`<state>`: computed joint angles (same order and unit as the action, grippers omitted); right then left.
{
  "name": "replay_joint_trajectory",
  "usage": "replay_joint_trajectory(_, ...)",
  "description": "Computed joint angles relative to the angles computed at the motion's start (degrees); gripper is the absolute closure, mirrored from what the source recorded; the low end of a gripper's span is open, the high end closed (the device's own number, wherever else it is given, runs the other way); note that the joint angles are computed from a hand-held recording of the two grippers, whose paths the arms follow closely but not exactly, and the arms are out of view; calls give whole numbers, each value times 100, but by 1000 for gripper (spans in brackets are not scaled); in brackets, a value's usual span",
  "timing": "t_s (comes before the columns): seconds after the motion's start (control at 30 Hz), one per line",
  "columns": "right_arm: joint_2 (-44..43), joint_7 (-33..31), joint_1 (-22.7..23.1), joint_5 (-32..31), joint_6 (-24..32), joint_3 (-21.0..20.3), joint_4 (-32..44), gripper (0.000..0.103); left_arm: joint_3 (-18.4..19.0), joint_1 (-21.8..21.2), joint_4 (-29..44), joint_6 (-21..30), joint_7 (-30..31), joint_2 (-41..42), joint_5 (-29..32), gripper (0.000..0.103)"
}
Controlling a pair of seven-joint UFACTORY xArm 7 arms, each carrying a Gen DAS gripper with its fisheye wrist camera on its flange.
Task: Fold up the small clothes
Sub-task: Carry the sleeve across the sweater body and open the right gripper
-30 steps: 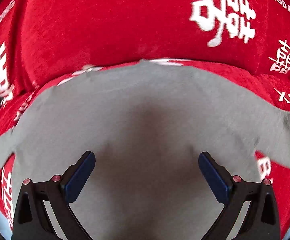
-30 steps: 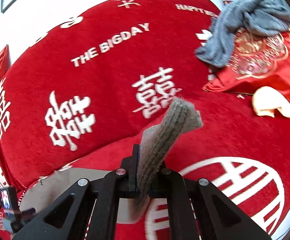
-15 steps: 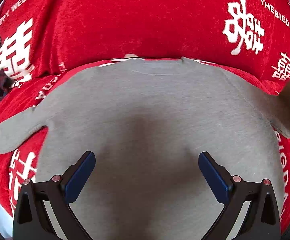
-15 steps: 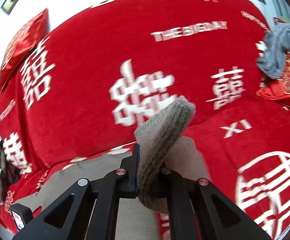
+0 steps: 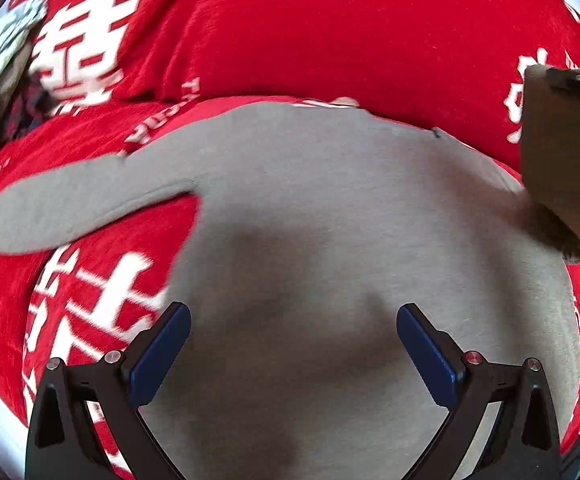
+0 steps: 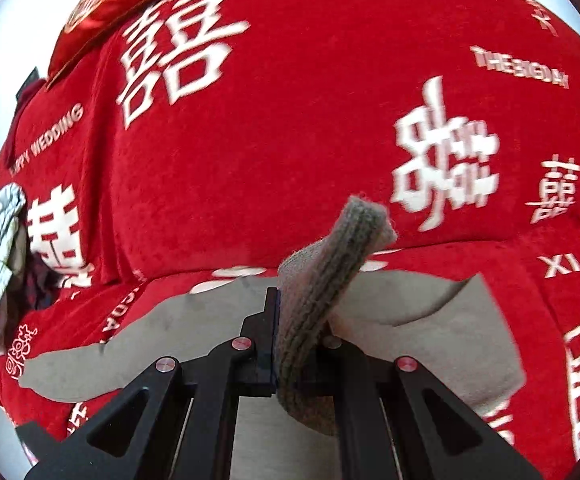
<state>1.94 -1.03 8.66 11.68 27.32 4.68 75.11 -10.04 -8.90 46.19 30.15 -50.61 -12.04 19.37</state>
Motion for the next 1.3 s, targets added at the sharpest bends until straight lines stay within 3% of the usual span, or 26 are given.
replay_joint_trajectory(0.27,645,614,408,-600,58,200,143,97,205,256,-611,-224,192,-526,-377,0)
replay_joint_trajectory(0.6,963,781,748,-1166,179,254,36,96,219,382,-1114,-536,464,-890,-870,0)
replay_joint_trajectory(0.7,973,528,756,-1079,352,344,3,91,304,349,-1270,-632,584,-1065,-1103,0)
replay_joint_trajectory(0.8,930,-157,686,-623,581,522,-33,77,354,354,-1421,-661,666,-1273,-1328,0)
replay_joint_trajectory(0.87,831,-664,635,-211,624,616,-111,57,312,404,-1482,-629,651,-1376,-1384,0)
replay_joint_trajectory(0.93,671,-1295,533,456,648,708,-191,43,293,440,-1518,-584,637,-1446,-1434,0)
replay_joint_trajectory(0.97,548,-1700,441,947,657,734,-232,41,276,458,-1523,-552,617,-1470,-1451,0)
replay_joint_trajectory(1.03,407,-1983,413,1343,644,640,-264,39,242,470,-1459,-478,593,-1450,-1475,0)
replay_joint_trajectory(1.1,310,-1871,371,1266,564,438,-277,36,161,488,-1321,-414,561,-1361,-1417,0)
replay_joint_trajectory(1.2,268,-1139,249,329,413,72,-362,36,4,458,-916,-355,527,-997,-1238,0)
replay_joint_trajectory(1.3,315,-877,-19,4,534,-134,-412,36,-211,370,-247,-235,448,-369,-855,0)
